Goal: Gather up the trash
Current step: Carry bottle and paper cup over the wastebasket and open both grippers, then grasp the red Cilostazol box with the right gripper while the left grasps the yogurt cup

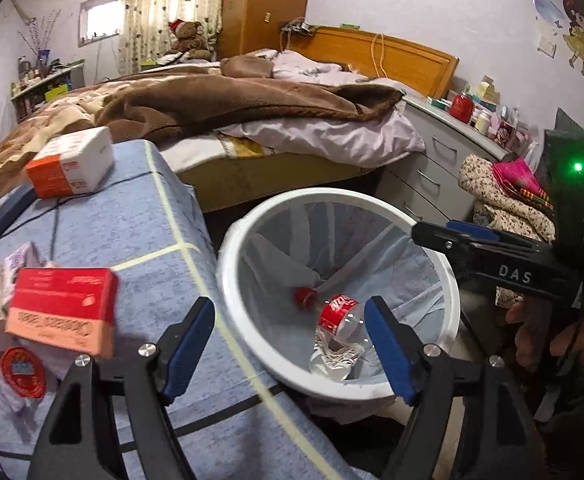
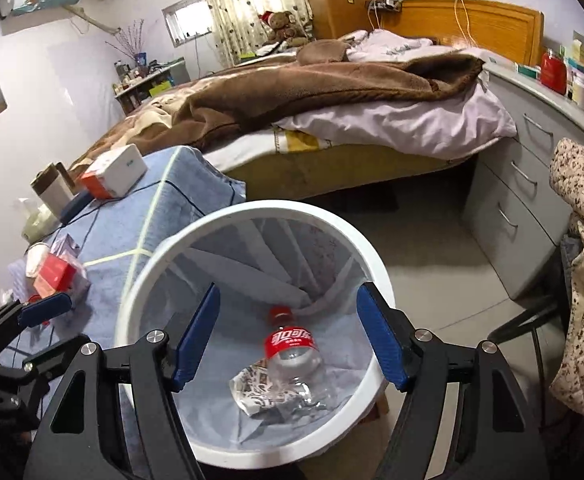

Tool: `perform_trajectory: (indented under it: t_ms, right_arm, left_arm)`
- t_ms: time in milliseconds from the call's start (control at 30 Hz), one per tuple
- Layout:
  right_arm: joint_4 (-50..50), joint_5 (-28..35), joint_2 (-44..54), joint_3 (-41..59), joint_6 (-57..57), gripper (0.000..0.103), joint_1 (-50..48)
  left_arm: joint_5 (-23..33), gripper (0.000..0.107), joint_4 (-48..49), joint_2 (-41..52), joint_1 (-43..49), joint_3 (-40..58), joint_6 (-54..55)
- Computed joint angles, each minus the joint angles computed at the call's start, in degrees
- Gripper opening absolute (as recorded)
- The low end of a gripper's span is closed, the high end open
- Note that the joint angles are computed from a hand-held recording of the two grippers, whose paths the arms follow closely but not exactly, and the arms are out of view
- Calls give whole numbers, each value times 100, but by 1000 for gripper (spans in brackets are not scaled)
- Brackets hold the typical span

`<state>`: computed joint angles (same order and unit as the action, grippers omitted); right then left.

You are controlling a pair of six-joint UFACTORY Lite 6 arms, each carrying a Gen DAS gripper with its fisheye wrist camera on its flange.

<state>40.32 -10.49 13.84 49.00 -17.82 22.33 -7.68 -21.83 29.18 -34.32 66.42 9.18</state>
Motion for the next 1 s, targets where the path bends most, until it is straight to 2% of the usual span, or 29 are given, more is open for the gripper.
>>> perform_trajectory:
  t_ms: [67,133,200,367,567,767,933,1000]
  right_arm:
    - [596,-149,-123,-67,-576,72,172]
    - [1002,-266,-232,-108,-967,72,342]
    - [917,-332,-314,-128,-859,72,467]
    - [762,-517,-280,-16,-590,72,836]
    - [907,-690,264,538,-857,72,1384]
    - [1293,-584,974,1355,-1380,72,1755]
    - [1639,-375,1720,2318,-1962,72,2011]
    - [2377,-262,2063,2813,-2824,72,2094]
  left_arm:
    - [-137,79,-684,-258,10,-272,702]
    - [-173,79,-693,-470,60,-469,697]
    - [-271,79,-325,-718,151,-748,300]
    - [-502,80,-60,-1306,433,-1468,91]
    - [-761,81,-189,-1985,1006,-2220,373]
    - [-837,81,793,-2415,1904,-2668,-359]
    - [-880,81,2649,-2472,2842,-2790,-1950]
    - [-865,81,3286,-2424,3182,-2767,-2393]
